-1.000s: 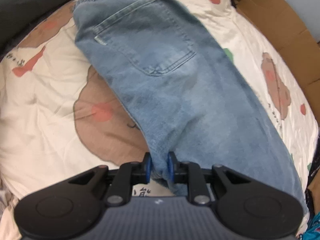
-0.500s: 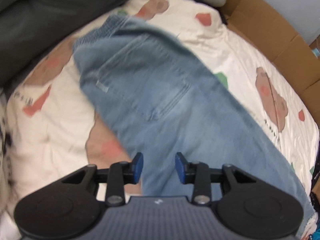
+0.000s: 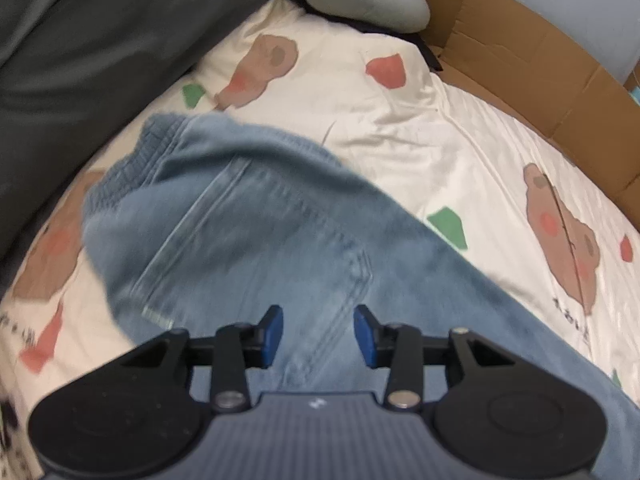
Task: Fold clothes
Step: 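Open both grippers and release the straightened denim pants, then grasp the denim leg hem again with the right gripper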
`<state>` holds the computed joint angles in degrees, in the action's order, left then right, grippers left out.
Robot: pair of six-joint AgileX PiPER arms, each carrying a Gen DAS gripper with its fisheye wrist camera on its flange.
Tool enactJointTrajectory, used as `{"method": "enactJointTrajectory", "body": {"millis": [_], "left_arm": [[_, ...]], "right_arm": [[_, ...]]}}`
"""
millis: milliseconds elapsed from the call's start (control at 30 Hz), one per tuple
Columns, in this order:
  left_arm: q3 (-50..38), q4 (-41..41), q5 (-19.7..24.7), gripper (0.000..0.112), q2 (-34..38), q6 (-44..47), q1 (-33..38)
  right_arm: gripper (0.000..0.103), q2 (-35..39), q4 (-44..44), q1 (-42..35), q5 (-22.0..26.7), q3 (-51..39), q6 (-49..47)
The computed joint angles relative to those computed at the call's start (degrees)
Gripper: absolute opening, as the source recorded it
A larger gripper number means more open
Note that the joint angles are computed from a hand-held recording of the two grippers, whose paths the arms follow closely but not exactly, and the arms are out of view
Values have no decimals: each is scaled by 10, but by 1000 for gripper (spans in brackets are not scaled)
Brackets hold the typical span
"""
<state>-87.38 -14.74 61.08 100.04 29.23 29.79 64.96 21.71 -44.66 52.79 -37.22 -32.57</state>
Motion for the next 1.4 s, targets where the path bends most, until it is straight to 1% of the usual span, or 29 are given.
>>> {"method": "enactJointTrajectory", "body": {"millis": [33,200,367,500,533,567,600,700,767,800,867,1067,1233,1300,1333,1400], "left_arm": [[-4,3,-12,50,9,-2,-7],[-43,19,-47,50,64,-15,-38],[-86,42,-75,50,112,-29,-62],[-128,60,-90,49,152,-56,-69],[-139,62,-91,48,163,-61,-69],[-148,64,-94,47,171,-64,-70],[-156,66,-98,47,178,-67,-71],[-169,72,-120,47,195,-64,-76],[-190,84,-120,46,213,-72,-79],[-200,88,-120,46,222,-76,-80],[-218,102,-121,42,236,-83,-82],[-286,133,-90,40,283,-93,-93],[-320,164,-83,38,308,-128,-106],[-336,193,-77,29,321,-155,-115],[-328,207,-85,28,319,-160,-120],[-312,238,-102,28,315,-173,-130]], "right_arm": [[45,10,-6,18,-15,-3,8],[46,58,-49,98,-79,-17,53],[47,97,-86,136,-114,-32,76],[45,104,-99,157,-137,-31,66],[44,106,-114,167,-140,-31,73],[34,109,-134,179,-141,-33,86],[27,111,-149,189,-141,-34,100],[21,110,-176,209,-143,-36,129],[19,110,-185,214,-140,-39,149],[19,110,-190,217,-139,-40,160],[18,109,-203,225,-135,-45,183],[17,111,-226,239,-140,-56,214],[17,131,-240,242,-135,-68,239],[17,134,-249,245,-132,-69,250],[17,135,-251,245,-131,-69,252],[17,146,-244,236,-128,-71,253]]}}
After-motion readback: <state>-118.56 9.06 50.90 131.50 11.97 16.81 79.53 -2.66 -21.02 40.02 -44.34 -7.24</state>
